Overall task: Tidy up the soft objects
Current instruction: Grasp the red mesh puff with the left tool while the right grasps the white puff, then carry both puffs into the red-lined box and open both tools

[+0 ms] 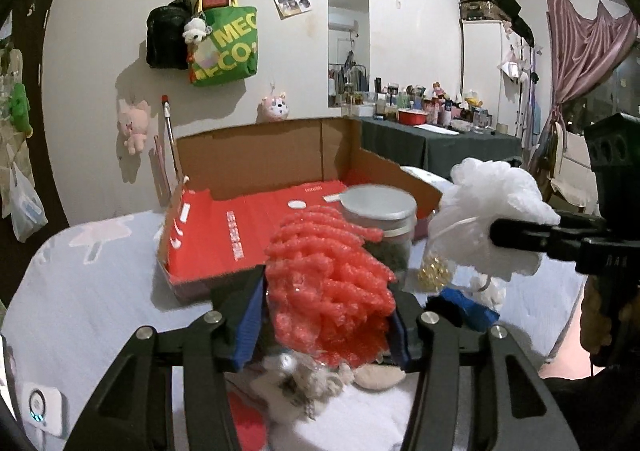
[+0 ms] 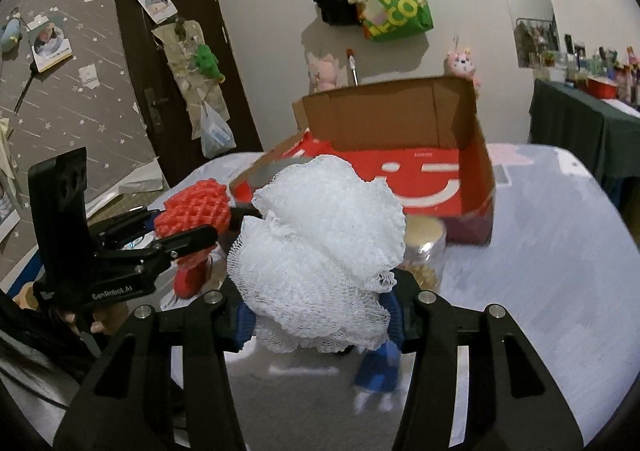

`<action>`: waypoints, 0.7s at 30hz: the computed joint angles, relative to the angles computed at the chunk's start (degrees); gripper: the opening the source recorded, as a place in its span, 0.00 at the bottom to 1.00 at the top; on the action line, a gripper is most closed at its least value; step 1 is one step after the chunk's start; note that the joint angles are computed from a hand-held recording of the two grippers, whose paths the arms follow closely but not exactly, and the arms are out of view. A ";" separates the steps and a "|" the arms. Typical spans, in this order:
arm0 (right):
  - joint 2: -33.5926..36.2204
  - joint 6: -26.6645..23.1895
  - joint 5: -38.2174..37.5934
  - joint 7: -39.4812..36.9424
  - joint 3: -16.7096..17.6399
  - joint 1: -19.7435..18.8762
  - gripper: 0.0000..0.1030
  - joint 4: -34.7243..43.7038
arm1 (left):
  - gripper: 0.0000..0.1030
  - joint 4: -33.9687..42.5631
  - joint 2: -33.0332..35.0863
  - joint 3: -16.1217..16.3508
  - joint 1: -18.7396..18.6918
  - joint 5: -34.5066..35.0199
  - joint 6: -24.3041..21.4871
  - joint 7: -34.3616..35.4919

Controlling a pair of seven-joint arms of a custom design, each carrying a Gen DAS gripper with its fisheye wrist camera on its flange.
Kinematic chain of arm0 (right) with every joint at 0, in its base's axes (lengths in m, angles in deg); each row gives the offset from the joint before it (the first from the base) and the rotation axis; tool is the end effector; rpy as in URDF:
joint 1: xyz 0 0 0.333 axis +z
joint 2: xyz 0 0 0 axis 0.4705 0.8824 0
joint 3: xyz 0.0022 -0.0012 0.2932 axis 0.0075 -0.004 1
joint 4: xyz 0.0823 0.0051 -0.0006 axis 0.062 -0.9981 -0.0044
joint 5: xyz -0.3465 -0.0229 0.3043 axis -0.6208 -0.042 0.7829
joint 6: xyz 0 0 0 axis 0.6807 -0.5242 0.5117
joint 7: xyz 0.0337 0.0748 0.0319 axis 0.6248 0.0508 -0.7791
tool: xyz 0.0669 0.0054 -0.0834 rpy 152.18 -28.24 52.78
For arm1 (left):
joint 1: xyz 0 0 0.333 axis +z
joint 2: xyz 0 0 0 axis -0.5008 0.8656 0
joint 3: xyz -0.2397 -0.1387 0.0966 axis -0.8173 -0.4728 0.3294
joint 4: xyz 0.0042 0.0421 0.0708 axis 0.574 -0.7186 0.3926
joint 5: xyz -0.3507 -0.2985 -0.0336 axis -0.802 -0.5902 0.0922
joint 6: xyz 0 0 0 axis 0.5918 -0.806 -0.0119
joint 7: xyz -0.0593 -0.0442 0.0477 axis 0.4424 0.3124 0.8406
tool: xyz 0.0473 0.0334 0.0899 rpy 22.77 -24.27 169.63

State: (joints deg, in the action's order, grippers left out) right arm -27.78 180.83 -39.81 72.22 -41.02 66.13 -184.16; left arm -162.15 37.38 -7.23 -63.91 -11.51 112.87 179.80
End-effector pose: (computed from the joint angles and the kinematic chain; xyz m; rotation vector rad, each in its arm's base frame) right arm 0.4650 0.2207 0.5137 -1.6426 1.2611 -0.4571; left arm 0.4887 -0.0900 0.5108 -1.1899 1.9716 -1.1890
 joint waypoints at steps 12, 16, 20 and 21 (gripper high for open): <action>6.11 -6.55 3.79 -9.66 -5.72 2.69 0.47 13.01 | 0.53 17.88 11.33 0.56 3.30 -4.64 -13.83 6.25; 12.65 -11.46 5.36 -12.48 -4.74 0.06 0.47 21.88 | 0.53 25.88 18.24 -1.70 6.54 -4.03 -17.88 6.11; 21.60 -18.77 8.32 -15.22 -4.62 -2.22 0.47 33.50 | 0.53 34.72 25.98 -4.19 10.11 -1.66 -23.87 3.00; 23.39 -20.23 8.37 -15.15 -4.21 -3.10 0.47 35.66 | 0.53 36.78 27.93 -4.91 10.92 -0.83 -24.48 2.10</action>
State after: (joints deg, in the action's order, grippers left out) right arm -4.39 160.60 -31.43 57.07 -45.24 63.03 -148.51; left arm -125.37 65.32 -12.14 -52.98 -12.34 88.40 181.90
